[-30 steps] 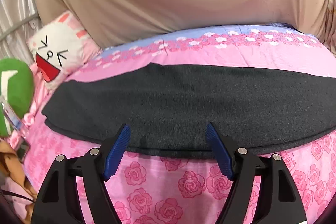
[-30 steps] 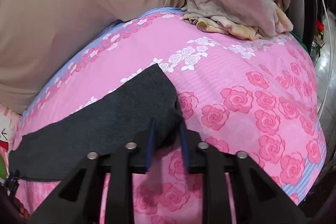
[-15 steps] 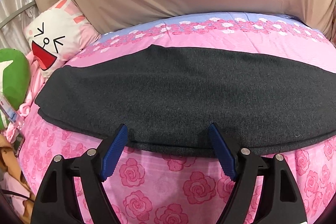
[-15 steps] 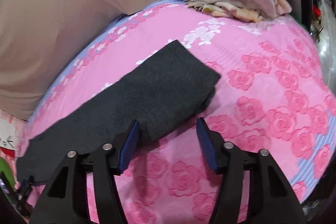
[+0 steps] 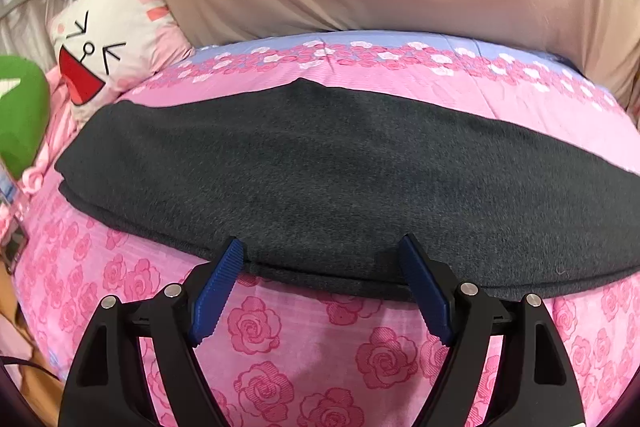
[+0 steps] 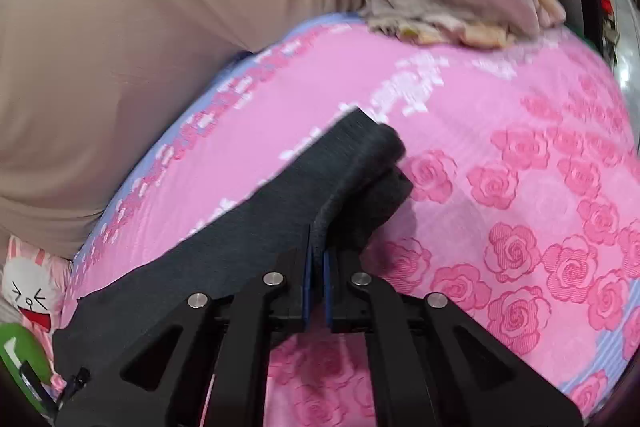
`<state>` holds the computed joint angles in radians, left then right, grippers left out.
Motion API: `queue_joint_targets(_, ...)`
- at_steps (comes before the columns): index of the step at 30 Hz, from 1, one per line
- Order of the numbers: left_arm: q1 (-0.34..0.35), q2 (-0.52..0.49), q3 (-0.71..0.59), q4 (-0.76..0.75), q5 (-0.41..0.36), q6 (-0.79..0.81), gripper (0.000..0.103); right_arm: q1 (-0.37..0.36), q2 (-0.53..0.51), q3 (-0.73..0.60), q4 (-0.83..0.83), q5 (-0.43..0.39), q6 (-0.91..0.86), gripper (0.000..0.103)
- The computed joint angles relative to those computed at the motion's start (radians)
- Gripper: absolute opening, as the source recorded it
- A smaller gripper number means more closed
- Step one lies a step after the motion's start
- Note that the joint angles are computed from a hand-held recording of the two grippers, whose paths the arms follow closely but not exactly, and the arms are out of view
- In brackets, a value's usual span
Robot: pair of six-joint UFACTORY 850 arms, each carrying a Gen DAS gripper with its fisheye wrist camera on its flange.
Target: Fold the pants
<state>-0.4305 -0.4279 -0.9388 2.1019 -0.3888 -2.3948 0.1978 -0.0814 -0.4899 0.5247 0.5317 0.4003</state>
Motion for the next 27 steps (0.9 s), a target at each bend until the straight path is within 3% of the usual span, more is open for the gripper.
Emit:
queue_joint_targets(4,0.028,0.003,-0.001,0.057,0.052,-0.091,0.078,0.085,0.048,-0.046,0.086,0.01,-0.158,0.003)
queue_joint_targets(8,0.048,0.006,0.001,0.106,0.077,-0.165,0.078,0.185,0.009,-0.175,0.148,-0.012,-0.343,0.003)
queue_joint_targets(17,0.05,0.012,0.003,-0.044,-0.044,0.061,0.078,0.354,-0.288,-0.563,0.033,-0.17,-0.463,0.003)
queue_joint_targets(21,0.089,0.012,0.007,-0.028,-0.002,0.058,0.078,0.399,-0.43,-0.704,0.052,-0.276,-0.54,0.003)
queue_joint_targets(24,0.127,0.018,0.015,0.12,0.07,-0.111,0.078,0.413,-0.499,-0.751,0.115,-0.327,-0.608,0.003)
queue_joint_targets(27,0.137,0.017,0.017,0.203,0.096,-0.186,0.078,0.404,-0.534,-0.77,0.057,-0.375,-0.539,0.004)
